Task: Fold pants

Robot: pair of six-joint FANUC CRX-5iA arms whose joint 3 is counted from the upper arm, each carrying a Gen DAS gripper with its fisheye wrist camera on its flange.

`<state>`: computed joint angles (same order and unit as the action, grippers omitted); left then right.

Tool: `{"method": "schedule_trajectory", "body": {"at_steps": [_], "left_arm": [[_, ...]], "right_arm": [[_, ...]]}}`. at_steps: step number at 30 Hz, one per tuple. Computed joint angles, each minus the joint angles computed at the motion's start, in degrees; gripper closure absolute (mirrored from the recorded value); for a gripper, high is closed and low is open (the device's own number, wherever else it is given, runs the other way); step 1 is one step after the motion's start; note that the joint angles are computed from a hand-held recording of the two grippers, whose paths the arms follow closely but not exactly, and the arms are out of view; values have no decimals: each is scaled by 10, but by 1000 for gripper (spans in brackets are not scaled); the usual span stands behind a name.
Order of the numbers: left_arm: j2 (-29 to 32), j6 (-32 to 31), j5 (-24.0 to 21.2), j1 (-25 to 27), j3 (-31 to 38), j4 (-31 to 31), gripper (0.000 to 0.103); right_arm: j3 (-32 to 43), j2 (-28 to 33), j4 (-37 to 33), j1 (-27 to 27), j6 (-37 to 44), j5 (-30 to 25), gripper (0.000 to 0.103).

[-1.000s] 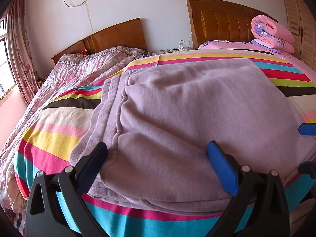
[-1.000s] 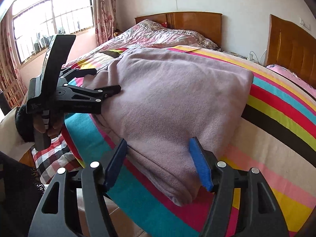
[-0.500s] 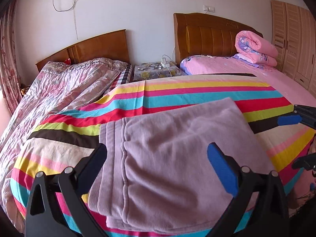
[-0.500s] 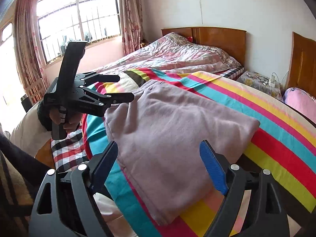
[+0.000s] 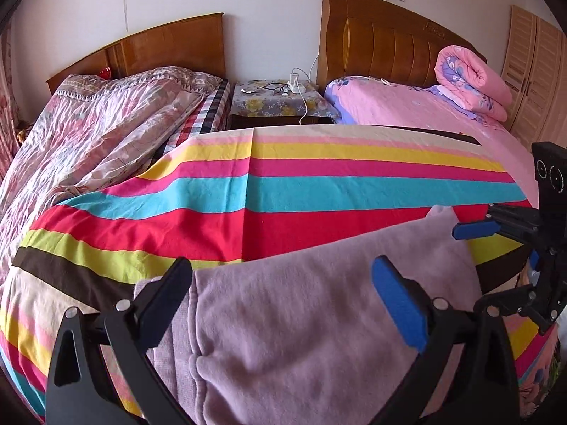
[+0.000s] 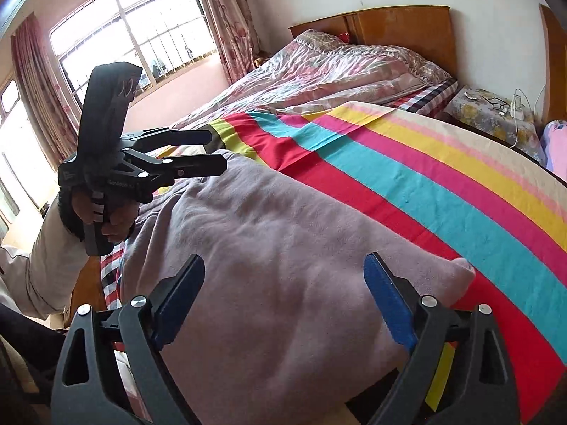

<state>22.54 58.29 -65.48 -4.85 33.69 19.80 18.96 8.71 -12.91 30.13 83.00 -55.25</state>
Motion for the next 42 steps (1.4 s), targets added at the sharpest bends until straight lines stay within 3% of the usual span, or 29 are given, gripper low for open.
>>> {"method": "schedule_trajectory", "body": {"at_steps": [2, 4, 5, 7, 9, 11, 13, 16, 19, 20, 21, 25, 29, 34, 37, 38, 42], "left_arm": [[61, 35, -58, -12, 85, -51, 2], [93, 55, -74, -8, 118, -68, 2], [97, 56, -74, 0, 117, -47, 2], [65, 78, -21, 15, 68, -29, 2], [4, 110, 46, 22, 1, -58, 3], [-65, 79, 87, 41, -85, -28, 3], [-137, 29, 123, 60, -184, 4, 2], [-221, -44, 161, 70, -301, -1, 2], [-253, -43, 172, 65, -356, -62, 1], [-266, -58, 196, 73, -386, -45, 1], [-280, -78, 220, 83, -415, -14, 1], [-326, -56, 232, 100, -442, -14, 1], [-379, 129, 207, 85, -407, -195, 1], [-475, 199, 236, 83, -433, -248, 1], [-496, 100, 250, 105, -474, -106, 1], [-498, 91, 256, 100, -484, -84, 1], [-477, 154, 207, 32, -455, -180, 1]], "right_arm": [[17, 25, -11, -23, -2, -17, 15], [14, 23, -58, -51, 16, 0, 17], [6, 16, -45, -50, -8, 17, 17], [-36, -2, 72, -20, -124, 63, 15], [-77, -29, 160, 10, -233, 85, 15], [-109, -65, 165, 45, -240, 104, 15], [-161, -102, 227, 106, -266, 123, 15], [-225, -122, 366, 201, -377, 79, 15], [-247, -101, 422, 251, -443, 17, 14], [-273, -104, 474, 266, -483, 18, 14], [-285, -108, 499, 276, -509, 14, 14], [-306, -148, 534, 310, -582, -10, 14], [-359, -200, 631, 377, -725, -59, 14], [-388, -221, 732, 454, -873, -163, 14], [-388, -219, 747, 462, -905, -194, 14], [-383, -217, 737, 460, -904, -202, 14], [-370, -206, 687, 461, -908, -221, 14]]}}
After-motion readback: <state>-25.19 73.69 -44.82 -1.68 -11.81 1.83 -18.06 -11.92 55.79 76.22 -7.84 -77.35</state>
